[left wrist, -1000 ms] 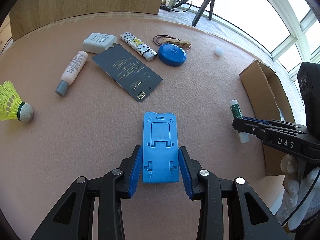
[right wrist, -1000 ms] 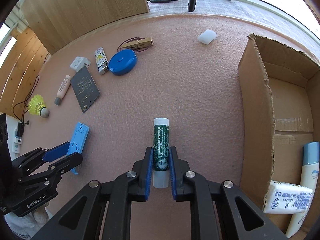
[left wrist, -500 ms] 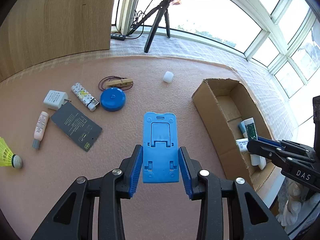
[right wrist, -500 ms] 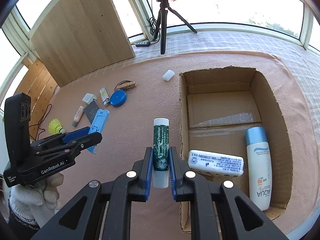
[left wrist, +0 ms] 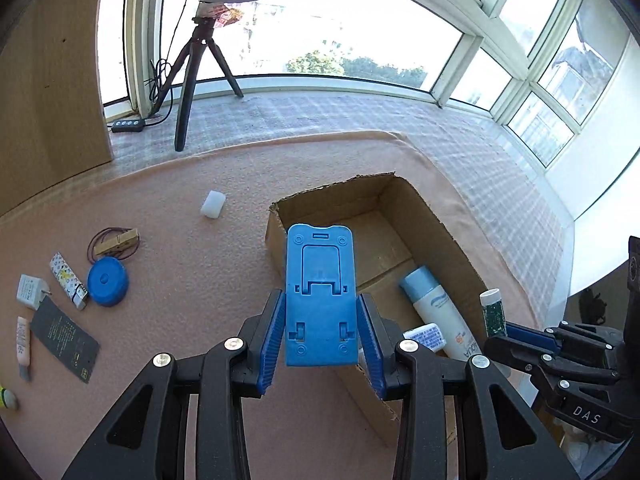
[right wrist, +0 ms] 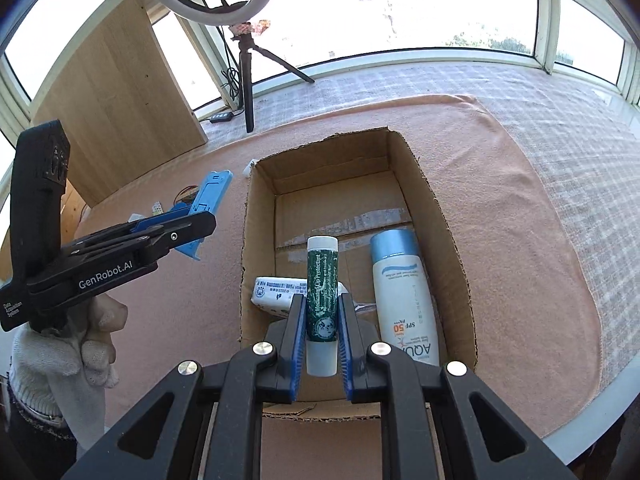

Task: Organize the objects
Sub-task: 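Place the phone stand and glue stick into the box, opening both tools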

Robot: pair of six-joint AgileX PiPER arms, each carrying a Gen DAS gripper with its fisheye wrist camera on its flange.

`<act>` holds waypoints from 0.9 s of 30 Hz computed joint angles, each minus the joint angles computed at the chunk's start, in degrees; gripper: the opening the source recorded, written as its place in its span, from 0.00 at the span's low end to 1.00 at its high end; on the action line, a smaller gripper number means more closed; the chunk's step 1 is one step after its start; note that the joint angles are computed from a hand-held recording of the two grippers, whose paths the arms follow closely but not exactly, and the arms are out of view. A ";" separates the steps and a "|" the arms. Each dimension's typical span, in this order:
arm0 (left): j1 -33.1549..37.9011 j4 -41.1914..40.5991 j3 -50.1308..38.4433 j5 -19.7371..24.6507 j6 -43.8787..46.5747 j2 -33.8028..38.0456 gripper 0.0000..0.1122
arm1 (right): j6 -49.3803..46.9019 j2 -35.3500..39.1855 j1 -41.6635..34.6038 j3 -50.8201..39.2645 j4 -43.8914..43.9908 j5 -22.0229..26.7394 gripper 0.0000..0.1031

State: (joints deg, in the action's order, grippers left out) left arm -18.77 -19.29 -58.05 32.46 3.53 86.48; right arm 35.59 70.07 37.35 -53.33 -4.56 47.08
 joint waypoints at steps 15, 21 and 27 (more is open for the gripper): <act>-5.63 3.65 -7.43 -1.05 -5.92 8.31 0.37 | -7.11 -2.01 -4.77 3.17 5.53 -1.65 0.20; -4.66 3.80 -7.22 -0.72 -6.20 7.58 0.56 | -5.96 -2.62 -3.82 3.12 4.25 -2.15 0.60; -2.46 3.05 -5.47 -0.18 -4.28 5.99 0.56 | -4.67 -0.80 -2.28 1.74 3.44 -2.45 0.60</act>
State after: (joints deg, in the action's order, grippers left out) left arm -21.23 -16.24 -63.52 32.27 -0.75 92.47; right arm 30.91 69.27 35.07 -51.59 -1.12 44.63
